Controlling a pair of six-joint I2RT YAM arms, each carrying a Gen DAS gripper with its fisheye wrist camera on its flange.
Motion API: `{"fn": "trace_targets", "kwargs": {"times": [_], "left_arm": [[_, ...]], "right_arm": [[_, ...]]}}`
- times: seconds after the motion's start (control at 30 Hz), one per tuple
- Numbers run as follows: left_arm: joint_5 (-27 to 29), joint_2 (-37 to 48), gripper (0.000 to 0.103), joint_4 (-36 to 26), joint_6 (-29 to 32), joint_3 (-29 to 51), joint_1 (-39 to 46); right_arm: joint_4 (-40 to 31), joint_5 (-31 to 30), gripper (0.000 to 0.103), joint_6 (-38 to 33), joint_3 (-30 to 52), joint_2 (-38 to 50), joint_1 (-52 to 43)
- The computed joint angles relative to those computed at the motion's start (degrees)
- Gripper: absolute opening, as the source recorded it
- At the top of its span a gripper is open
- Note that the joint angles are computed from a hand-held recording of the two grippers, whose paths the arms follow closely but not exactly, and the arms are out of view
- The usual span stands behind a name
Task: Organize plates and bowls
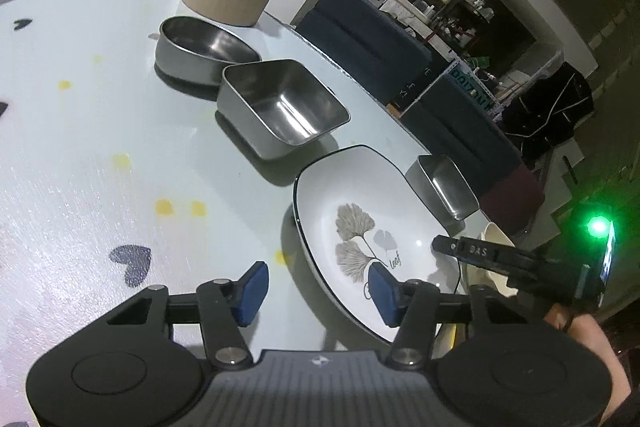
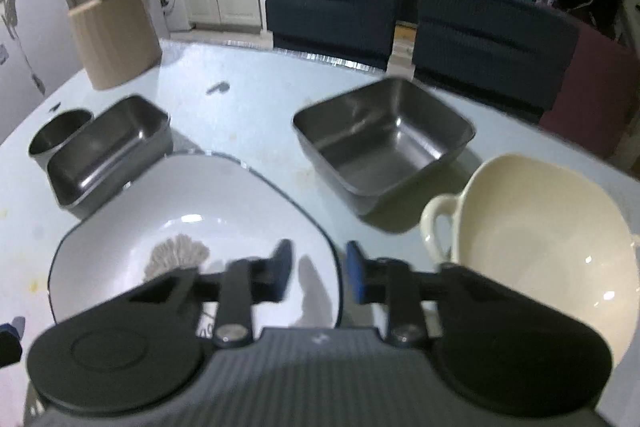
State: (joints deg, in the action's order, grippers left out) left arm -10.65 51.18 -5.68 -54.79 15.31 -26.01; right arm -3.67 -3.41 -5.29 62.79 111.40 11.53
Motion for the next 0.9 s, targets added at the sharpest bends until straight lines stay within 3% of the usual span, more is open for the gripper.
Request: {"fn": "trace_targets", "kwargs": {"times": [0.27, 0.43, 0.5, 0.63, 0.77, 0.9], "left_arm": [[2.7, 0.7, 0.053, 4.6, 1.8, -3.0, 5.5], [3.9, 2.1, 0.050, 4.8, 2.0, -3.1, 8.2], [3.3, 3.3, 0.048, 4.6, 2.1, -2.7, 8.1], [4.0, 4.7, 0.038, 5.5, 2.2, -2.8, 8.7], [5.3, 7.1, 0.023, 7.5, 3.2, -2.7, 10.2], [7.9, 10.2, 0.016, 10.5, 3.1, -2.8, 12.7]], "right_arm": [[-4.8, -2.7, 0.014, -0.2, -3.7, -5.1, -0.8], [-21.1, -10.0, 0.017, -6.0, 0.0, -7.2, -1.7], [-23.7, -10.8, 0.019, -7.5, 1.2, -6.9, -1.7], [-14.4, -7.6, 0.033, -5.3, -0.5, -5.8, -0.6], [-10.3, -9.4, 0.033, -4.8, 1.1, -2.1, -0.5], [-7.6, -9.8, 0.032, -4.3, 2.3, 0.5, 0.3]]}}
